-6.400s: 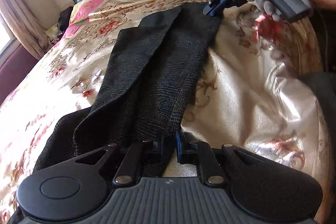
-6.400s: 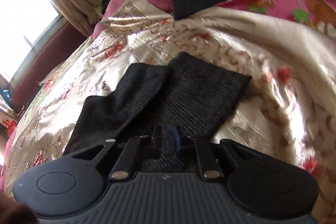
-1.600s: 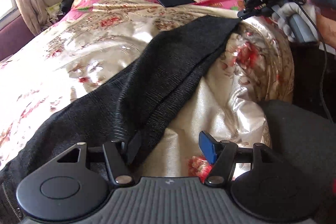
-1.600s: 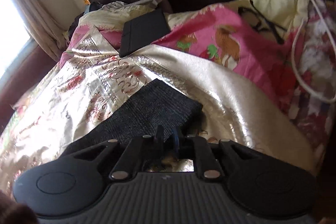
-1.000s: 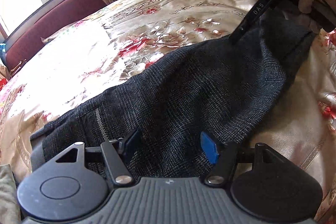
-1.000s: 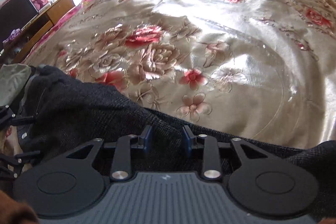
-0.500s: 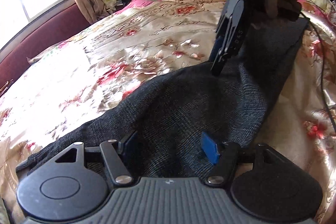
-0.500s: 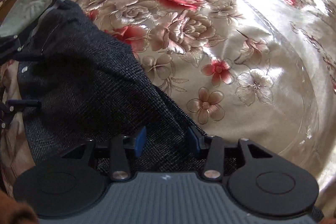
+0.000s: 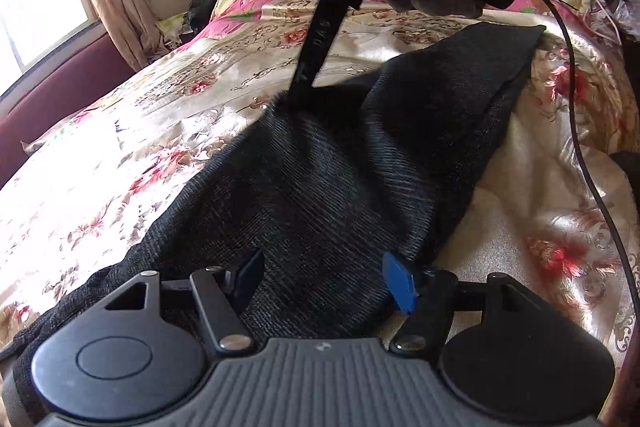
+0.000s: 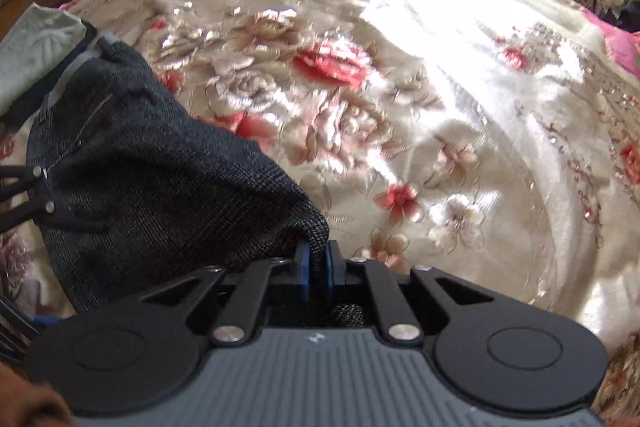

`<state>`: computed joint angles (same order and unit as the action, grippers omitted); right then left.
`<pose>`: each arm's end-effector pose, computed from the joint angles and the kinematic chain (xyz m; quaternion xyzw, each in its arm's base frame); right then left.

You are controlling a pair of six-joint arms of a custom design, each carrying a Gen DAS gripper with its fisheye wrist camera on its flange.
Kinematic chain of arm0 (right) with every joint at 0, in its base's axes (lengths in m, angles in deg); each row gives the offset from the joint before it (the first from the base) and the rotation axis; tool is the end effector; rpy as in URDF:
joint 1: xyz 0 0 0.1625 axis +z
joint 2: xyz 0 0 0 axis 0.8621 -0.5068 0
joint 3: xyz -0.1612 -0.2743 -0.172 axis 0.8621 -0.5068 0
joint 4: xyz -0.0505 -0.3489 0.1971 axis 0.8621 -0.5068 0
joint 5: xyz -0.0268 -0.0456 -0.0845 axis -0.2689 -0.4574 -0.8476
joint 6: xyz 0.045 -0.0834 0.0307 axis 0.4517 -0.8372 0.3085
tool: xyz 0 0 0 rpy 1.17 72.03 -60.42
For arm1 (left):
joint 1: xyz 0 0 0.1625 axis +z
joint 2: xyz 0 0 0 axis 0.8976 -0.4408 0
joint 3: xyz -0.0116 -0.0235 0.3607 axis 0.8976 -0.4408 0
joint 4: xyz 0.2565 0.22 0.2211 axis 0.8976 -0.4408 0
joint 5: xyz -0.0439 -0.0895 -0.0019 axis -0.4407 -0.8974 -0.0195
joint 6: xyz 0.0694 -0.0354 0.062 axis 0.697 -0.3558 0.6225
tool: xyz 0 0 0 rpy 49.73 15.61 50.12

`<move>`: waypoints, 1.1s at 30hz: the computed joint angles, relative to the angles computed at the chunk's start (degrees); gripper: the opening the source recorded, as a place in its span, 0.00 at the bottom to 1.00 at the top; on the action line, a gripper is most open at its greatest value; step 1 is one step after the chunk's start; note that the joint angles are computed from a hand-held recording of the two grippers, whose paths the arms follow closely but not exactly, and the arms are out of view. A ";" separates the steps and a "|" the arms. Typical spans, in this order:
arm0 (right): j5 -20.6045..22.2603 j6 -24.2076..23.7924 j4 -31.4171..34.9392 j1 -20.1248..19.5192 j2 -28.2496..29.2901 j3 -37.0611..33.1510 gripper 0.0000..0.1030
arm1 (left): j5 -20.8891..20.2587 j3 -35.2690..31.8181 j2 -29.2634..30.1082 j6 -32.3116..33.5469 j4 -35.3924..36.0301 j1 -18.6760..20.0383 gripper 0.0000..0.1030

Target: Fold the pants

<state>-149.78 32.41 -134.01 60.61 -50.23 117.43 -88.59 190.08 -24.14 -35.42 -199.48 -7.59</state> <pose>0.4600 -0.6076 -0.0019 0.4762 -0.8507 0.0754 0.2093 -0.0340 -0.4059 0.3524 0.4172 0.8060 -0.2644 0.3262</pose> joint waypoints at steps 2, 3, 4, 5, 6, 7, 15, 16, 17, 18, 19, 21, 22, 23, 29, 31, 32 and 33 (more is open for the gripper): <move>-0.39 -1.14 -6.08 0.20 0.88 0.21 0.08 | -0.44 0.00 0.07 -0.93 0.55 -0.03 0.78; -0.47 -1.63 -8.14 0.04 1.71 -0.03 0.10 | -0.01 0.14 0.33 -1.02 0.63 -0.18 0.79; -1.01 -0.41 -9.32 -0.35 3.08 -0.75 0.13 | 0.54 0.22 0.54 -0.87 0.96 -0.38 0.79; -2.65 0.63 -8.48 -0.50 4.64 -2.17 0.16 | 1.08 0.35 0.55 -0.46 1.20 -0.61 0.79; -5.42 0.11 -7.55 -0.35 5.67 -2.92 0.15 | 1.56 0.54 0.36 -0.01 1.28 -0.82 0.79; -7.30 -0.42 -8.73 -0.18 5.65 -2.00 0.15 | 1.74 0.67 -0.33 0.20 1.97 -0.97 0.79; -5.78 17.43 -25.19 -1.48 -16.89 29.15 0.29 | 1.57 0.81 -2.80 -1.73 4.71 -1.22 0.79; -7.02 21.62 -27.83 -1.97 -19.73 33.51 0.29 | 1.35 1.09 -2.66 -1.27 4.02 -1.45 0.79; -8.28 26.35 -30.26 -2.60 -22.43 37.58 0.29 | 1.05 1.31 -2.16 -0.55 3.14 -1.71 0.79; -9.33 30.85 -32.46 -3.39 -24.93 41.39 0.29 | 0.91 1.63 -1.69 0.30 2.09 -2.13 0.79; -10.26 34.37 -34.44 -4.14 -26.83 44.49 0.29 | 0.79 2.18 -0.90 1.44 0.40 -2.91 0.79; -12.55 41.90 -39.86 -5.96 -30.60 50.93 0.31 | 0.23 2.33 0.28 2.99 -0.23 -4.10 0.79; -12.59 44.09 -43.91 -6.89 -32.01 53.85 0.31 | 0.14 2.37 0.95 4.24 -0.76 -4.86 0.79; -12.73 45.42 -47.81 -7.61 -32.82 56.03 0.31 | 0.33 2.51 1.27 4.82 -0.70 -5.78 0.79; -12.81 47.99 -70.22 -11.67 -34.88 63.57 0.30 | 2.11 2.58 1.93 2.61 4.81 -10.32 0.79; -11.20 45.85 -75.58 -13.23 -34.27 63.89 0.30 | 2.80 2.67 1.82 1.13 7.44 -11.72 0.79; -11.76 45.42 -76.65 -13.71 -33.75 63.41 0.29 | 3.10 2.72 1.83 0.58 8.55 -12.43 0.79; -11.89 45.85 -77.38 -14.32 -33.45 63.05 0.29 | 3.50 2.87 1.80 0.23 9.46 -13.25 0.79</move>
